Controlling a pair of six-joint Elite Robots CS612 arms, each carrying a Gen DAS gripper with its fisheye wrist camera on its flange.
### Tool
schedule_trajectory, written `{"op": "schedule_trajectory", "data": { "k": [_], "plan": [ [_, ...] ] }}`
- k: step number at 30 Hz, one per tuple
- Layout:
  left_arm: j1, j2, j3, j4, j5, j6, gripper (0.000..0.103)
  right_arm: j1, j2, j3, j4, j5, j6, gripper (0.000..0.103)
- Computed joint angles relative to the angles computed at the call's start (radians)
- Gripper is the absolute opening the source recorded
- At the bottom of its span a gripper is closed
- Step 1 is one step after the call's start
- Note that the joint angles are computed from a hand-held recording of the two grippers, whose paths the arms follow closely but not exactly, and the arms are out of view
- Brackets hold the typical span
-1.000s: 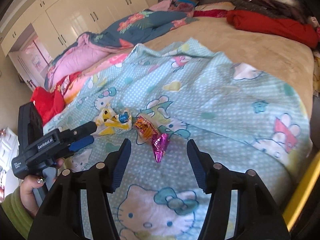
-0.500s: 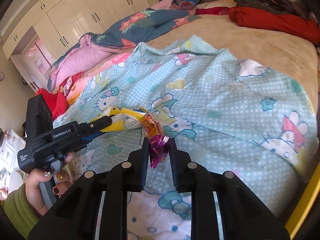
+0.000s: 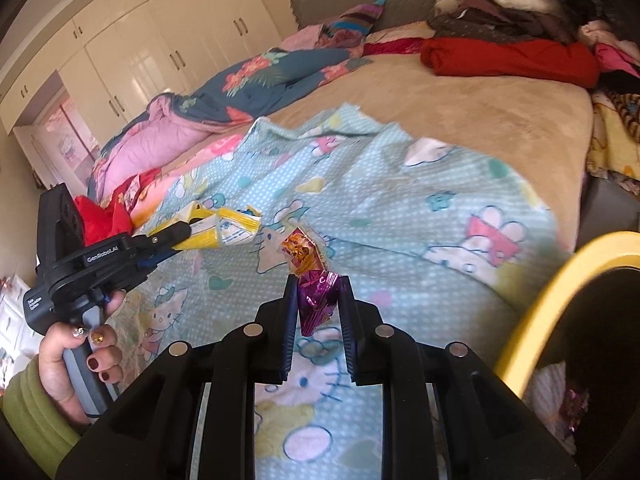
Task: Collect trash
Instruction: 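Carry the yellow packet in left tool over the bin while right tool carries the pink wrapper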
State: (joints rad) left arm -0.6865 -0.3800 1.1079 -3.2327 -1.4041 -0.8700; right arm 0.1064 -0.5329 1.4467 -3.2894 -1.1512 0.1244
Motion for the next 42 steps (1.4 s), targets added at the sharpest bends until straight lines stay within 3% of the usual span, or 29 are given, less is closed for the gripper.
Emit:
{"op": "schedule_trajectory", "data": {
  "k": [21,42],
  "plan": [
    [-0.062,0.006,-0.085,0.048,-0.028,0.156,0.011,-0.083,-0.064,0.17,-0.198,-0.049,0.135,0.019],
    [-0.117,0.034,-0.176,0.127,-0.09,0.315,0.011,-0.154,-0.094,0.275,-0.312,-0.105,0.225,0.019]
  ]
}}
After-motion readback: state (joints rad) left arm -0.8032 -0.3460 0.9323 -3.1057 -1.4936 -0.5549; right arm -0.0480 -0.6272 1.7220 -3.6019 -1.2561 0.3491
